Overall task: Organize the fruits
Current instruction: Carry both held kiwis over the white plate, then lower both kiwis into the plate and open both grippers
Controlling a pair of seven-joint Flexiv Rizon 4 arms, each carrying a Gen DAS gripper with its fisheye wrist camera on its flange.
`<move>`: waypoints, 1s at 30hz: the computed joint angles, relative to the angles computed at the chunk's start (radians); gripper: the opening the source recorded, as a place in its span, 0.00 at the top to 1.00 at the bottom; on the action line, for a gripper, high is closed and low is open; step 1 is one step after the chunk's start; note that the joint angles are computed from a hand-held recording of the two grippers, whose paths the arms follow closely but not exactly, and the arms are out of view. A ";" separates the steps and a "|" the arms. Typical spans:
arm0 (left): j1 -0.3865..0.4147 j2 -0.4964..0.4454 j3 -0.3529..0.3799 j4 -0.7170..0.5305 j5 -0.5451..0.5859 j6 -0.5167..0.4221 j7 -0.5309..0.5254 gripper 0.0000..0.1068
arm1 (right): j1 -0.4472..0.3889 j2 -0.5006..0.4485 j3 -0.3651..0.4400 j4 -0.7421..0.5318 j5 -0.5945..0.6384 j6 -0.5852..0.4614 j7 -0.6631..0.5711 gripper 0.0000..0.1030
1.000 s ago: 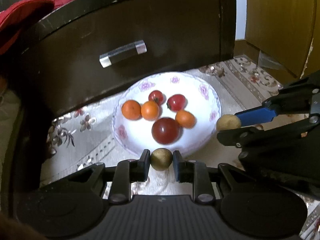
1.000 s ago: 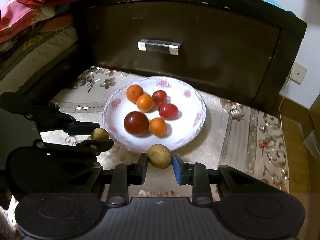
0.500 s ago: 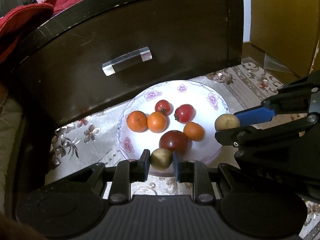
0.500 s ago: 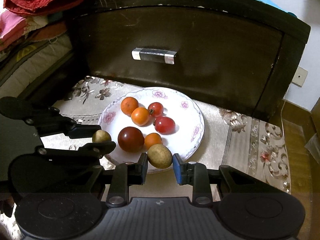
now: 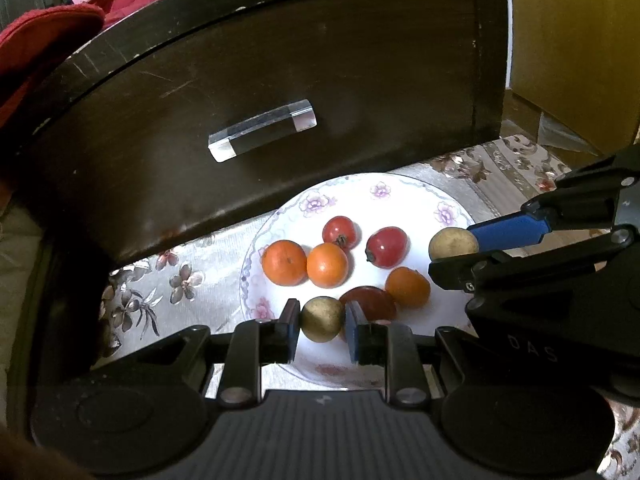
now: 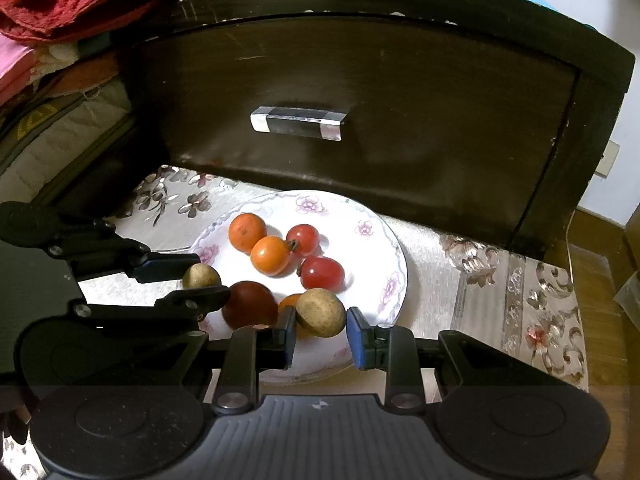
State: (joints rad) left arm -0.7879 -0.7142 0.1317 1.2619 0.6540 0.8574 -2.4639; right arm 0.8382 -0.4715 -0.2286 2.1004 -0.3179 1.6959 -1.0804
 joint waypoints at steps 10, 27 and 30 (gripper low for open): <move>0.006 -0.017 0.015 -0.015 0.013 0.013 -0.020 0.72 | -0.058 -0.047 0.056 -0.057 0.015 0.010 -0.011 0.75; 0.012 -0.040 0.029 -0.039 0.020 0.021 -0.025 0.73 | -0.118 -0.096 0.115 -0.116 0.025 0.003 -0.028 0.74; 0.013 -0.044 0.031 -0.044 0.019 0.024 -0.026 0.73 | -0.115 -0.101 0.111 -0.118 0.028 0.007 -0.026 0.74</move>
